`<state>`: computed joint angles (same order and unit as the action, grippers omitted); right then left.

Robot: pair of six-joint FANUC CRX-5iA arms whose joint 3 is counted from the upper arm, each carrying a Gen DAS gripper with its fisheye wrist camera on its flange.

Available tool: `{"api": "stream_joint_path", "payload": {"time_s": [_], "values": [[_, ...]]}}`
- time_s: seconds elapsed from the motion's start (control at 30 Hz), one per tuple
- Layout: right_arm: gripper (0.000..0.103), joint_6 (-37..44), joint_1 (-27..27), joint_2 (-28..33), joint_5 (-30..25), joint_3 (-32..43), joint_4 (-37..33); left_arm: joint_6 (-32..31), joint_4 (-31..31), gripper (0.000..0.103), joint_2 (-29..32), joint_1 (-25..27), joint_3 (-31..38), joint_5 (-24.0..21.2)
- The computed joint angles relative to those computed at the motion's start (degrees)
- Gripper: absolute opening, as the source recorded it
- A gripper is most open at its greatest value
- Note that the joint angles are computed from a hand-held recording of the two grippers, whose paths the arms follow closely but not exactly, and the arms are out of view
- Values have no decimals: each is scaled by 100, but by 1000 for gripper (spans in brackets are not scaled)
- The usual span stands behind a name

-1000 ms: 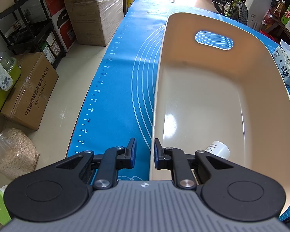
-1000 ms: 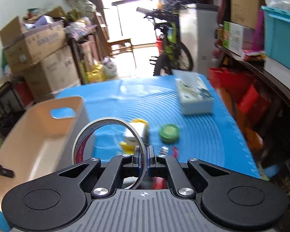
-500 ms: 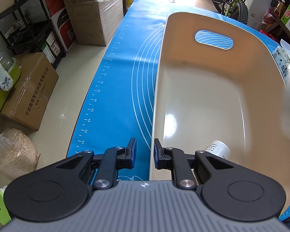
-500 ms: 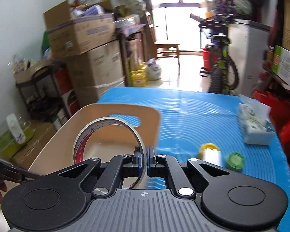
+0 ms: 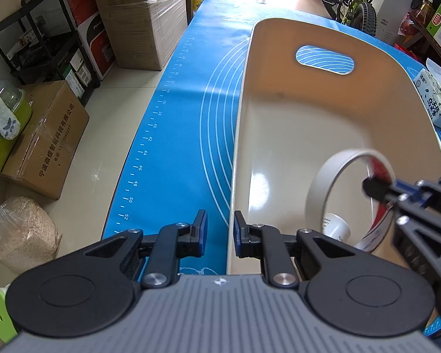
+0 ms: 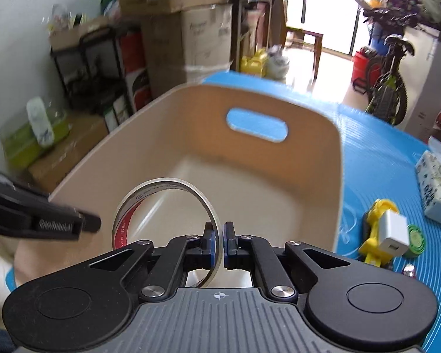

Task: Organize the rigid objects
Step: 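Lower the tape roll into the bin and open the right gripper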

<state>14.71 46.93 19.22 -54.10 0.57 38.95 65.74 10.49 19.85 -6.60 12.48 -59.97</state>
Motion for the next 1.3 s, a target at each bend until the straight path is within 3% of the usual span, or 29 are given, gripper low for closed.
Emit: {"api": "stream_joint_path", "payload": {"time_s": [0.33,0.4,0.47,0.7,0.83,1.0,1.3], "values": [[19,768,-46,261,-313,499,-896,-18,-9,20,5,4,18,-15],[38,670,-29,197,-252,403,-798,-18,-11,20,7,4,24,-21],[47,507,-8,83,-132,240,-670,-18,-11,20,7,4,24,-21],[64,-517,100,-535,315,-555,184,-18,-13,20,10,3,28,-22],[65,-1371,102,-906,393,-1042,724,-18,-24,20,11,0,32,-22],[66,-2087,141,-1246,112,-1522,1272,-24,-6,20,21,13,54,-41],[68,-2801,122,-1794,-528,-2262,1364,-23,-7,20,24,14,60,-47]]}}
